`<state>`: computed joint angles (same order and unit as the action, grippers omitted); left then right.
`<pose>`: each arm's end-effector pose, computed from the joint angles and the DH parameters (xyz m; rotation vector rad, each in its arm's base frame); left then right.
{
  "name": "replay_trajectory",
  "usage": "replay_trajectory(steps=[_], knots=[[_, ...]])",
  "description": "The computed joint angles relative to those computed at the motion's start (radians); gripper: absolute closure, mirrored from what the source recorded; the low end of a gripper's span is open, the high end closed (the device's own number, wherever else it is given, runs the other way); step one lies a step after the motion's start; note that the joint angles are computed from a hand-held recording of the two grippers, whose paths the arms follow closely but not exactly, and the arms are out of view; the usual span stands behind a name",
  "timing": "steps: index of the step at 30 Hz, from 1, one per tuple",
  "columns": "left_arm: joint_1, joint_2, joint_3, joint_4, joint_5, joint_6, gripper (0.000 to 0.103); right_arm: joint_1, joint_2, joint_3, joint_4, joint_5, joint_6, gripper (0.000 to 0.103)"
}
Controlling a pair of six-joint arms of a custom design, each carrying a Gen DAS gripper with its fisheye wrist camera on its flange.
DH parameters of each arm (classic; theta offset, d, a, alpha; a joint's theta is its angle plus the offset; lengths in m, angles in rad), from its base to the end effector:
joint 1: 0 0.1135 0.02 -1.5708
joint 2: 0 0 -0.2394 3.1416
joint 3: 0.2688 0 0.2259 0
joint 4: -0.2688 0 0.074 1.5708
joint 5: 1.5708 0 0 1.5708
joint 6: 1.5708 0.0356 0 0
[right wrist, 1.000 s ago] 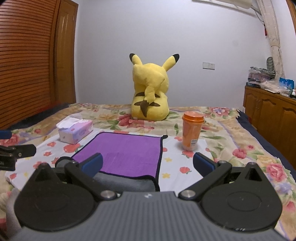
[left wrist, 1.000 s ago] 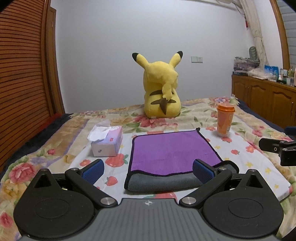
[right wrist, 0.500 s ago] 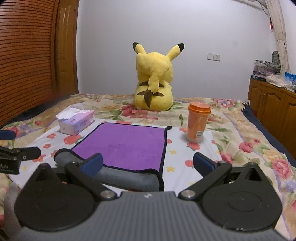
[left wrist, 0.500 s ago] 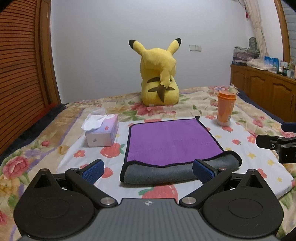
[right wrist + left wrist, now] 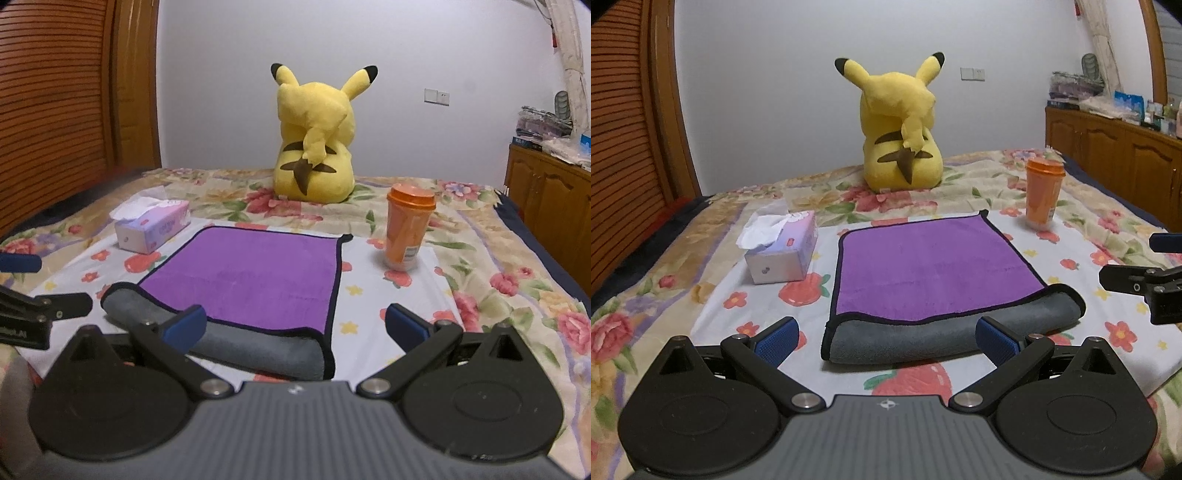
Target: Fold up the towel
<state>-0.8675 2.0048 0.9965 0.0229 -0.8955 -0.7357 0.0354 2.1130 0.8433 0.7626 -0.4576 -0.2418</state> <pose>0.2416 -0.2419 0.0982 -0.1655 2.1224 0.2477 0.3572 0.0284 0.0769 -0.5532 1.9624 0.3455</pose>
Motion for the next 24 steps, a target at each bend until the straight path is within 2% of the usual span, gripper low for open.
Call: replay_trajectory(steps=[20,24], knots=[[0.155,0.040,-0.023,0.162,0.156,0.109,0.000,0.046,0.111,0.200,-0.175,0.042,-0.041,0.001],[0.191,0.039,-0.036,0.182,0.191,0.111,0.003,0.052,0.130,0.237,-0.205,0.042,-0.048,0.001]])
